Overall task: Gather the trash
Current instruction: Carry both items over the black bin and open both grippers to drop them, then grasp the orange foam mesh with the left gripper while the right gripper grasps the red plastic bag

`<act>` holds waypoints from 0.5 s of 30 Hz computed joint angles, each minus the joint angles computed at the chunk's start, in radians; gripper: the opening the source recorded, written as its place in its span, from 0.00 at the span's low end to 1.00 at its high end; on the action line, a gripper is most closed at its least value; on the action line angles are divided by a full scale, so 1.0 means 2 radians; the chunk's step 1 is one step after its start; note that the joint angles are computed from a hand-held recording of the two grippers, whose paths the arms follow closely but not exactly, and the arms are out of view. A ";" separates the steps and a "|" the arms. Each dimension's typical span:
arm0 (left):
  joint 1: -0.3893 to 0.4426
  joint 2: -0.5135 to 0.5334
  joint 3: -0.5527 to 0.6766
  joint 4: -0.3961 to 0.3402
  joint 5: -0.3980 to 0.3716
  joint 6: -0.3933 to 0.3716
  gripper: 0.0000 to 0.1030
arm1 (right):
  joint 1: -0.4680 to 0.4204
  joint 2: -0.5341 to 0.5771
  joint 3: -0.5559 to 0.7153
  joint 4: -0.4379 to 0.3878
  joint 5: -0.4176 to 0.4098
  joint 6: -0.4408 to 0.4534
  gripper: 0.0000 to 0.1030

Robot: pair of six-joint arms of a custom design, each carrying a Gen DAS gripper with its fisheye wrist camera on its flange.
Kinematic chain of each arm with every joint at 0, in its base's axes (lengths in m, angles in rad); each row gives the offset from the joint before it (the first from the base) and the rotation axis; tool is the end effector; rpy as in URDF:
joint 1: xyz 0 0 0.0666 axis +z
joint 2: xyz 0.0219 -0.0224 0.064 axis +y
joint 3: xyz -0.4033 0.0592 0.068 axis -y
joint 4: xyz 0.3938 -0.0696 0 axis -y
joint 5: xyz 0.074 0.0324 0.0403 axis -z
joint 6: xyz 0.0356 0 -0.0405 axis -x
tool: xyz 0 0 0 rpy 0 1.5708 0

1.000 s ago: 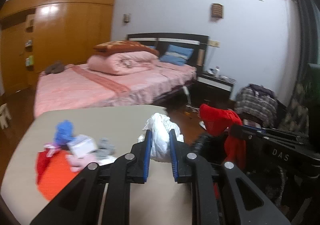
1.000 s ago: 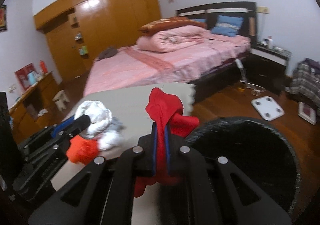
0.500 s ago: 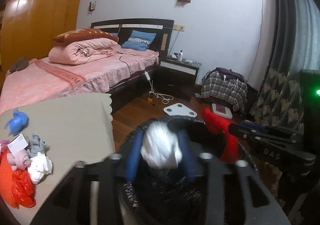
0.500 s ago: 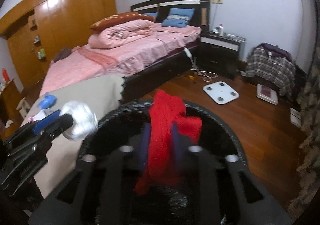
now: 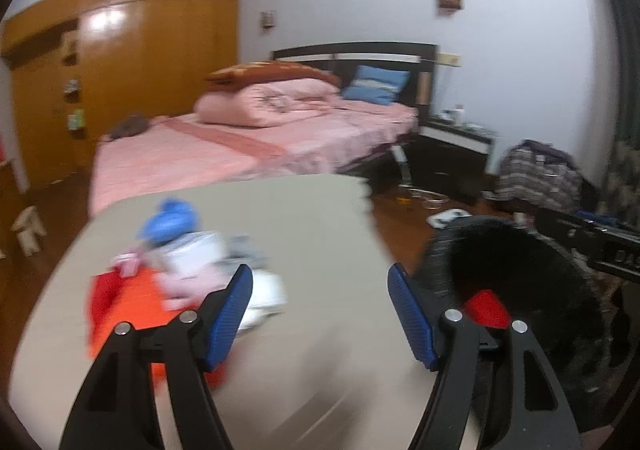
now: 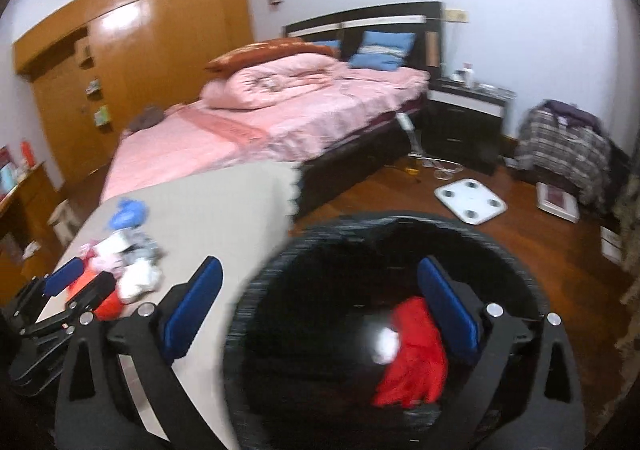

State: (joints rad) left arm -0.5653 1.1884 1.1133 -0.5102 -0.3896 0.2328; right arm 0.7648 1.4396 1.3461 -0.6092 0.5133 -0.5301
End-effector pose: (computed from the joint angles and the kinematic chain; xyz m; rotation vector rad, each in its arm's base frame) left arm 0.3585 -0.2119 0.4414 0.1279 2.1038 -0.0562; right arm 0.3794 0.3393 0.4345 0.0080 2.1727 0.1515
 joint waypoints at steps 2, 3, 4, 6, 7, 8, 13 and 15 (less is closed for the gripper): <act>0.016 -0.014 -0.014 -0.004 -0.013 -0.006 0.67 | 0.013 0.023 0.021 0.010 -0.013 0.011 0.93; 0.025 -0.018 -0.018 -0.007 -0.016 -0.009 0.67 | 0.020 0.036 0.031 0.015 -0.021 0.016 0.93; 0.039 -0.026 -0.026 -0.011 -0.022 -0.010 0.67 | 0.024 0.045 0.041 0.013 -0.025 0.018 0.93; 0.061 -0.037 -0.039 -0.016 -0.026 -0.008 0.67 | 0.035 0.068 0.064 0.016 -0.038 0.026 0.93; 0.069 -0.040 -0.043 -0.018 -0.027 -0.008 0.67 | 0.039 0.074 0.069 0.018 -0.039 0.029 0.93; 0.079 -0.045 -0.050 -0.020 -0.028 -0.007 0.67 | 0.043 0.084 0.078 0.018 -0.040 0.033 0.93; 0.129 -0.050 -0.071 -0.029 -0.015 -0.007 0.67 | 0.054 0.126 0.115 0.012 -0.047 0.038 0.93; 0.139 -0.047 -0.074 -0.029 -0.010 -0.003 0.67 | 0.057 0.138 0.124 0.007 -0.047 0.039 0.93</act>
